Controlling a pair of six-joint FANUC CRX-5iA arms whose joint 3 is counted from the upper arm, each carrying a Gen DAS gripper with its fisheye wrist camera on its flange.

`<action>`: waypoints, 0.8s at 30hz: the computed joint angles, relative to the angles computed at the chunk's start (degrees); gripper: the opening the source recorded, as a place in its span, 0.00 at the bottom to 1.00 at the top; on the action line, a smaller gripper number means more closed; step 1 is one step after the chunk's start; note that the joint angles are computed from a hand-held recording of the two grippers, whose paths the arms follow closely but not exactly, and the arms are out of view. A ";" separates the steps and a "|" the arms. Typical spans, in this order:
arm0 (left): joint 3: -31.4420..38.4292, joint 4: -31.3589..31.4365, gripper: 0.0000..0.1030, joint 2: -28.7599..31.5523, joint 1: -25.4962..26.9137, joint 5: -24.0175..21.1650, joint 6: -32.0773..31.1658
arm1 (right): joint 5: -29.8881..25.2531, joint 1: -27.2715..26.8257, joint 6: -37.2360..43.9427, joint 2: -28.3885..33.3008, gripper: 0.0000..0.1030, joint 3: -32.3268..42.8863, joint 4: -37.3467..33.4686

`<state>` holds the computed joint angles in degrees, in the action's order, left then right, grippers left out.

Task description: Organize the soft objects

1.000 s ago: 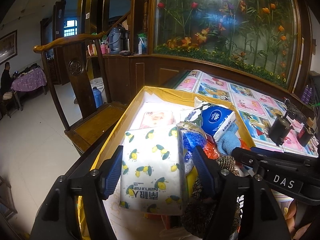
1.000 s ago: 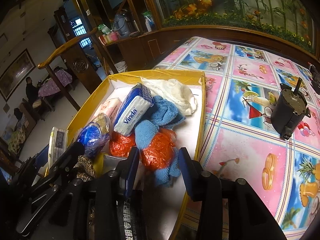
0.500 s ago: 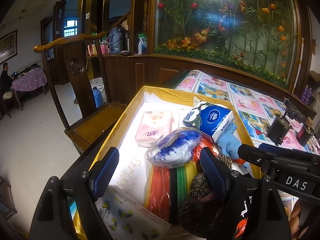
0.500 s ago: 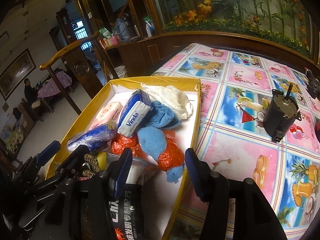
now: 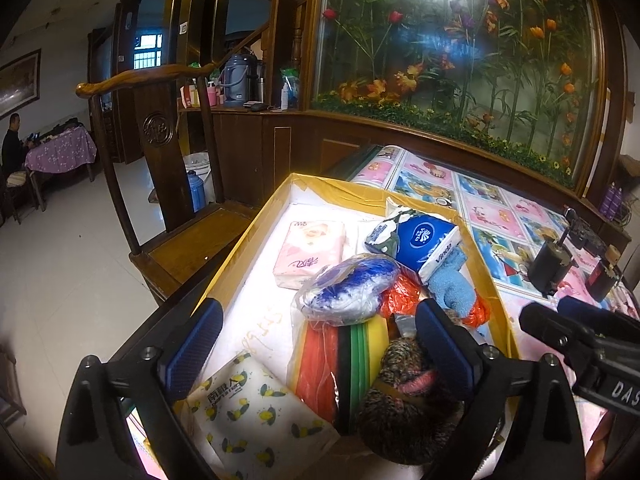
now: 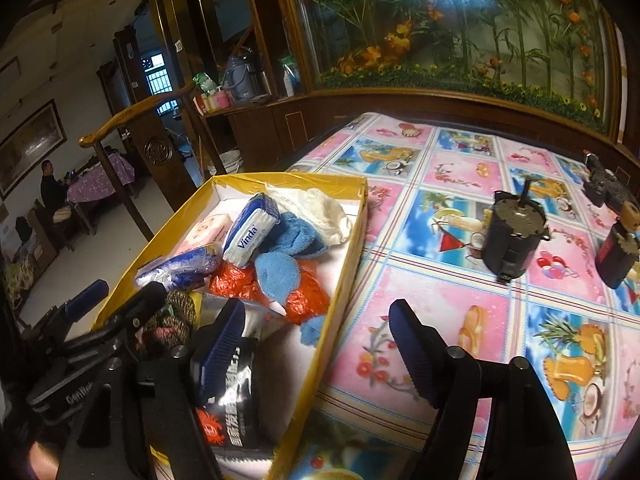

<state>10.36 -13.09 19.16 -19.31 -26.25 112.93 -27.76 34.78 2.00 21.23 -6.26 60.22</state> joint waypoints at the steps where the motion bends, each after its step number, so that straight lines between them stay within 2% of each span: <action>1: -0.41 0.72 0.95 -0.30 -0.04 0.37 -0.22 | -0.01 -0.10 -2.00 -0.82 0.80 -1.55 2.50; 3: -2.29 1.86 0.98 -1.60 0.28 2.11 -0.89 | 0.20 -0.50 -6.89 -2.87 0.83 -5.31 8.19; 7: -2.44 -4.71 1.00 -3.59 -1.24 1.05 5.99 | 0.72 -1.59 -15.37 -6.74 0.86 -11.77 17.64; 9: -1.93 -10.45 1.00 -4.44 -2.88 -0.53 11.92 | 1.81 -2.17 -18.24 -8.45 0.87 -14.32 20.72; 12: 1.59 -22.80 1.00 -4.14 -7.49 -6.84 23.25 | 1.31 -2.30 -20.68 -10.19 0.88 -17.23 24.18; 15: 0.82 -26.56 1.00 -5.24 -9.12 -6.17 26.49 | 1.59 -2.70 -23.79 -11.75 0.88 -19.52 27.14; 18: 0.36 -33.44 1.00 -6.55 -11.52 -7.44 33.87 | 2.88 -3.95 -27.93 -13.45 0.90 -21.75 30.94; 22: 0.21 -46.42 1.00 -7.80 -16.36 -11.87 46.45 | 3.93 -4.51 -30.19 -15.20 0.90 -23.74 32.61; 24: 1.17 -51.64 1.00 -7.33 -19.05 -15.68 49.63 | 3.36 -4.29 -30.46 -15.64 0.91 -24.31 33.45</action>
<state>11.53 -64.73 11.84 -38.36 -41.93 162.56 -24.40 30.48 -28.47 5.59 -30.58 93.67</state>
